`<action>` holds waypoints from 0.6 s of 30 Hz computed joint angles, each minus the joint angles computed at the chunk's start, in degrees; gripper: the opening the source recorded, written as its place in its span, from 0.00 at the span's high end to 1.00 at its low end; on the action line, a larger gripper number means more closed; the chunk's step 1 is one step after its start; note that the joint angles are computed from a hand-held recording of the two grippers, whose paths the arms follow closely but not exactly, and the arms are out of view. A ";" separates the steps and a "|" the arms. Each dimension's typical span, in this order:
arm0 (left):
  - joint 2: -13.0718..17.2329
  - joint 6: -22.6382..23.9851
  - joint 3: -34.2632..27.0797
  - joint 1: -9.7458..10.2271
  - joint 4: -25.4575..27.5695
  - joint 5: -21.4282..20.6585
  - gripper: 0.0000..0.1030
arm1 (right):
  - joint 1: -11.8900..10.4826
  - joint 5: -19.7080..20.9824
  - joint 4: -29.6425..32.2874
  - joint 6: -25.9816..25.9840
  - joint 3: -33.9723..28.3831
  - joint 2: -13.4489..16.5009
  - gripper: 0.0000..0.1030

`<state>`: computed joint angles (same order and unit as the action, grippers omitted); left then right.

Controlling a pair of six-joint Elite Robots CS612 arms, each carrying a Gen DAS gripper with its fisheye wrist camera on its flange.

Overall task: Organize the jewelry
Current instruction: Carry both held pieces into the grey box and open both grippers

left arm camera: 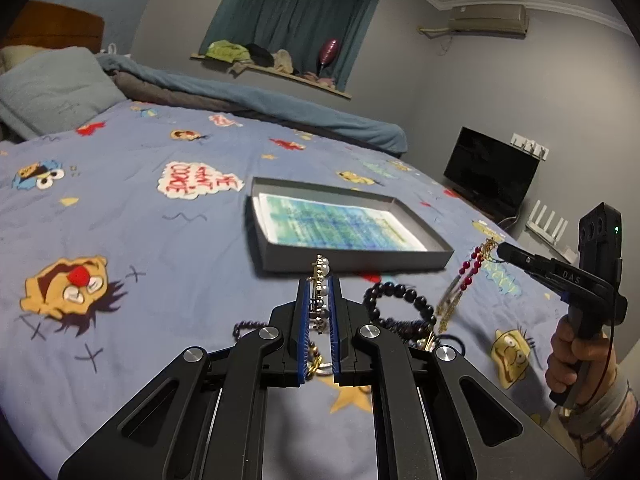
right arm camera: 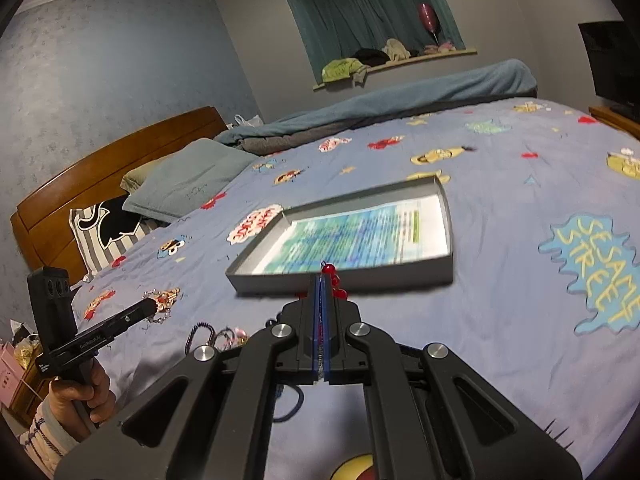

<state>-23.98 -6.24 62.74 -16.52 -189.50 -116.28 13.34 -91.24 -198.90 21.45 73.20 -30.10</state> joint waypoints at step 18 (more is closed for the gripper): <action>4.55 1.43 -14.32 -1.78 8.72 0.79 0.91 | -0.84 -0.62 2.90 -4.53 -8.69 1.19 0.99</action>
<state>-19.44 -4.81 48.43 -18.30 -180.79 -115.48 12.49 -91.86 -196.00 16.92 64.51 -28.91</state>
